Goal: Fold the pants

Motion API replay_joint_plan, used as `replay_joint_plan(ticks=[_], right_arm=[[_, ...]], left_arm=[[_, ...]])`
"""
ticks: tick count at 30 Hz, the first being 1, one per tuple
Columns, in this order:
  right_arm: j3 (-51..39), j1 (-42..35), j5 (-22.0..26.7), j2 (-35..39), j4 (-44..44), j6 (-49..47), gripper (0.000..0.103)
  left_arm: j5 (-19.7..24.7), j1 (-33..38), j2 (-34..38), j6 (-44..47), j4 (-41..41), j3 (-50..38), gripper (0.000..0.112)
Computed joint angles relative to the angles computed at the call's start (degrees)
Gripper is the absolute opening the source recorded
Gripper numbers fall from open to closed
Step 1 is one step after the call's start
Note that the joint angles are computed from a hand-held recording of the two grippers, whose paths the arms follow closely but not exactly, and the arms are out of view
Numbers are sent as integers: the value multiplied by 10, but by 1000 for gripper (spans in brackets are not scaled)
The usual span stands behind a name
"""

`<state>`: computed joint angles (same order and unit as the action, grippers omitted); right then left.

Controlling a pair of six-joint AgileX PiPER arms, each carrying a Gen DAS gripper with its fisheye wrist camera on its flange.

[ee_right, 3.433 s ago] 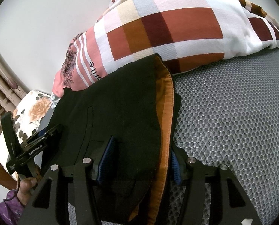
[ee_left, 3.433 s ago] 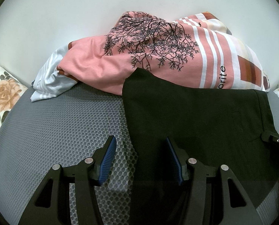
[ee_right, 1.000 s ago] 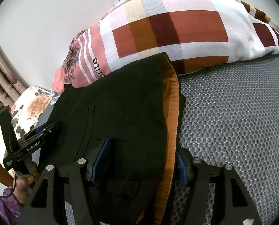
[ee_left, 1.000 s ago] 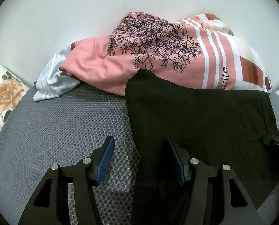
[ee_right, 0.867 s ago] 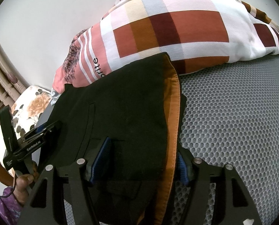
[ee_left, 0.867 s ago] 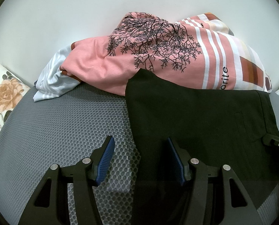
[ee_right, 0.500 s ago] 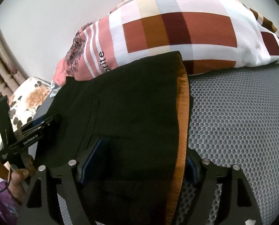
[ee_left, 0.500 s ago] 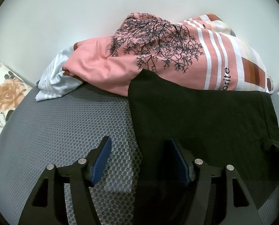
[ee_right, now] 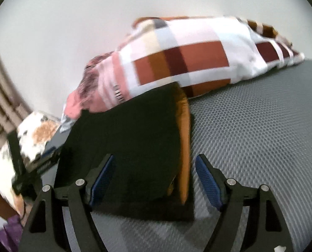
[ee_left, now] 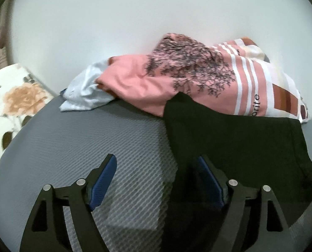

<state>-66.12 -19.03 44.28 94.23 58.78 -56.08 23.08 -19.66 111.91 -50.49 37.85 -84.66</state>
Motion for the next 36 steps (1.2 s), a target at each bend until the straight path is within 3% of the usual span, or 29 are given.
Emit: replay_joint_plan(ticks=[3,6,12,15,21,23,25,27,30,34,36], right_arm=[[52,6,-15,-55,1,-20,77],[74,5,10,-86,11,-26,78],[117,29,13,-162,-5,-28,80],[134,30,16,-195,-3,-35,89],[155,8,38,-250,3,-40,93],[160,-5,47,-269,9,-42,96],[163,-15,53,-285,12,-44,98],[166,-33,68,-303,26,-59,99],[162,-61,96,-326,37,-63,100],[152,-130,164,-349,71,-75,101],[146,-160,192,-356,80,-80,102]], left_arm=[[1,-7,-27,-29,24,35,80],[13,-24,-53,-67,63,66,80],[41,-66,-108,-102,108,113,88],[55,-87,-136,-123,128,127,90],[97,-133,-195,-160,170,137,95],[144,-166,-213,-205,225,136,103],[181,-198,-229,-223,263,133,103],[195,-221,-248,-227,280,132,103],[252,-257,-257,-202,267,95,103],[352,-327,-275,-231,322,59,103],[377,-352,-288,-247,341,50,103]])
